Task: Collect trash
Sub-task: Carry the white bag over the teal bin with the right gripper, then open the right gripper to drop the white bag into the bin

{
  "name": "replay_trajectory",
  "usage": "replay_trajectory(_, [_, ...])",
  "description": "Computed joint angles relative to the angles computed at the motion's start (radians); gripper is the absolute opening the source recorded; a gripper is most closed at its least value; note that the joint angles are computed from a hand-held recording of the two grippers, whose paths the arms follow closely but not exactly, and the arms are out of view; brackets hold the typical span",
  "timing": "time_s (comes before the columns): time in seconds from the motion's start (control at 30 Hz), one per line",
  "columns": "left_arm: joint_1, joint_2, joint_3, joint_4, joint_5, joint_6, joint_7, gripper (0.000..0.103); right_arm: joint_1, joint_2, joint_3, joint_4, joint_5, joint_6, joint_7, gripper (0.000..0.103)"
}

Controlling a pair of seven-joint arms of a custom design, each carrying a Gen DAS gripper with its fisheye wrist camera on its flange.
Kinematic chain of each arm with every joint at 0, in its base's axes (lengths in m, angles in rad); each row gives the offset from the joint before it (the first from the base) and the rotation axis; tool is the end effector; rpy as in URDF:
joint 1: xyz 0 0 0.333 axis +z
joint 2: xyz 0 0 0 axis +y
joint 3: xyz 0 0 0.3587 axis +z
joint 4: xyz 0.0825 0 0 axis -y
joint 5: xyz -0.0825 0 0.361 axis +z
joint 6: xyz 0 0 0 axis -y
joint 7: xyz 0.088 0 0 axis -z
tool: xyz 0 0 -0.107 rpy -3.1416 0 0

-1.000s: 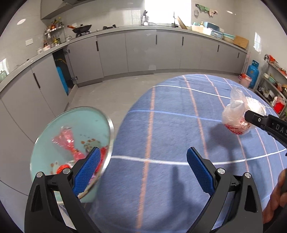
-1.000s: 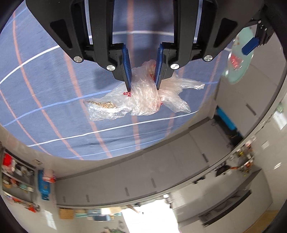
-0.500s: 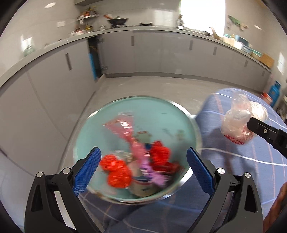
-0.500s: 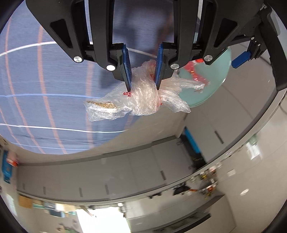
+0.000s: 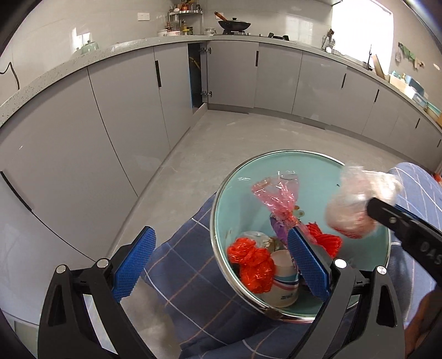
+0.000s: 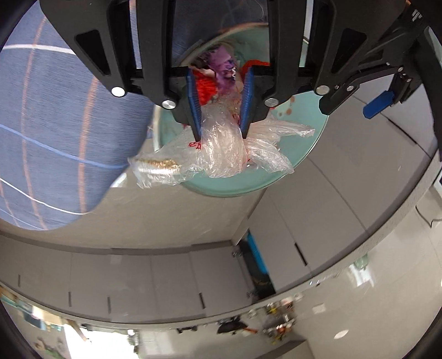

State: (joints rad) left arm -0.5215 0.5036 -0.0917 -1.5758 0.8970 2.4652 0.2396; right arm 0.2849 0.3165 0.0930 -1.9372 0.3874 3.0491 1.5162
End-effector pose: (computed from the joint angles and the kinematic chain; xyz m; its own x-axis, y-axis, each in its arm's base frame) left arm 0.5972 -0.4061 0.4383 0.1334 -0.9910 -0.0113 -0.7354 -0.0914 -0.6715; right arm 0.6233 0.2084 0.4678 0.1537 -0.9464 -0.2842 -0.7444 0.0783 -0.6631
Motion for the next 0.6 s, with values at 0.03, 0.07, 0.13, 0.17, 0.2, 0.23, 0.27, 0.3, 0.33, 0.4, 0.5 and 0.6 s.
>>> replay_trajectory(0.03, [0.001,-0.002,0.001,-0.003,0.0,0.001,-0.002,0.094,-0.016,0.003,0.021,0.003,0.013,0.006,-0.02,0.041])
replay_trajectory(0.07, [0.003,-0.004,0.001,-0.005,0.0,0.004,-0.002,0.094,-0.021,0.002,0.03,0.001,0.019,0.02,-0.035,0.054])
replay_trajectory(0.13, [0.004,-0.007,0.003,-0.01,0.0,0.004,-0.009,0.094,-0.004,-0.009,0.015,-0.019,0.012,0.058,-0.034,0.058])
replay_trajectory(0.17, [0.005,-0.011,0.004,-0.015,0.002,0.007,-0.014,0.094,0.004,-0.016,0.004,-0.026,0.006,0.067,-0.029,0.058])
replay_trajectory(0.2, [0.005,-0.015,0.004,-0.021,0.005,0.008,-0.02,0.094,-0.008,-0.02,0.017,-0.031,0.015,0.072,-0.036,0.058])
replay_trajectory(0.23, [0.007,-0.018,0.004,-0.027,0.007,0.01,-0.022,0.094,-0.026,-0.025,0.037,-0.036,0.03,0.077,-0.047,0.058])
replay_trajectory(0.27, [0.009,-0.02,0.002,-0.03,0.007,0.01,-0.023,0.094,-0.016,-0.031,0.025,-0.045,0.031,0.087,-0.036,0.058])
replay_trajectory(0.3, [0.01,-0.022,0.002,-0.033,0.008,0.011,-0.026,0.094,0.005,-0.034,0.0,-0.052,0.024,0.094,-0.013,0.058])
replay_trajectory(0.33, [0.009,-0.027,0.002,-0.04,0.012,0.012,-0.033,0.094,0.005,-0.04,-0.001,-0.06,0.026,0.1,-0.007,0.058])
replay_trajectory(0.4, [0.01,-0.031,-0.001,-0.047,0.016,0.015,-0.037,0.094,0.006,-0.051,-0.004,-0.079,0.029,0.112,0.008,0.058])
replay_trajectory(0.5, [0.012,-0.034,-0.007,-0.053,0.016,0.014,-0.034,0.094,0.089,-0.065,-0.098,-0.109,-0.026,0.122,0.081,0.059])
replay_trajectory(0.6, [0.013,-0.039,-0.012,-0.058,0.014,0.019,-0.027,0.094,0.203,-0.085,-0.228,-0.149,-0.114,0.136,0.176,0.068])
